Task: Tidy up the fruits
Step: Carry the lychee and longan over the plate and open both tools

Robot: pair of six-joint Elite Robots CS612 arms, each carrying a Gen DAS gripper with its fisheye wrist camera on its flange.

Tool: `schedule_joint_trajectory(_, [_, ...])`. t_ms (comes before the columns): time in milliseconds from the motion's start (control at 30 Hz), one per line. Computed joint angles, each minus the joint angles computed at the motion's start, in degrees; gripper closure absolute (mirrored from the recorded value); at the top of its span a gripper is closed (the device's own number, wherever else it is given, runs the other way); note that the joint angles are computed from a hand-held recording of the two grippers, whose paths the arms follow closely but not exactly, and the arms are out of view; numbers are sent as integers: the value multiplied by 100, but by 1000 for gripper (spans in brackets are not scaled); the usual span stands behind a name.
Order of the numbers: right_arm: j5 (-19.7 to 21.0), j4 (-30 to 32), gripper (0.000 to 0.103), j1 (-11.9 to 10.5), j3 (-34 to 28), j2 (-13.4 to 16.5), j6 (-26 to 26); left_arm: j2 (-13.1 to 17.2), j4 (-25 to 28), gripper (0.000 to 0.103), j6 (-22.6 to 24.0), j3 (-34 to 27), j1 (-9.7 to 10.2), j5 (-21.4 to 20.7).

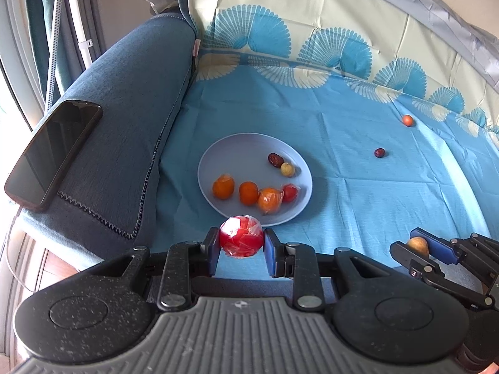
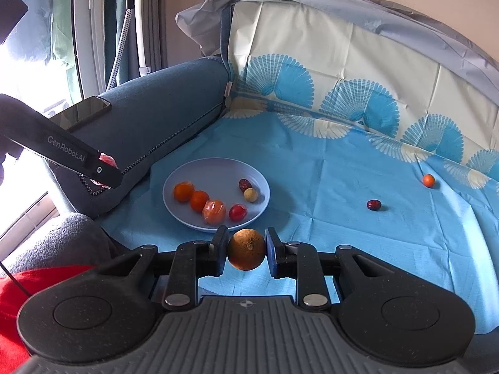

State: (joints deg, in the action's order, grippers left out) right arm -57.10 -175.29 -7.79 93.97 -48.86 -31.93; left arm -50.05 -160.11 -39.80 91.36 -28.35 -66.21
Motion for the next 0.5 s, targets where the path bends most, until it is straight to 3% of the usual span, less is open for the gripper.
schedule_joint_trajectory(233, [9, 328, 76, 164, -457, 266, 26, 265, 190, 71, 117, -447, 197, -115])
schedule_joint_trajectory(500, [-32, 761, 76, 391, -1233, 759, 117, 827, 429, 71, 347, -1314, 493, -283])
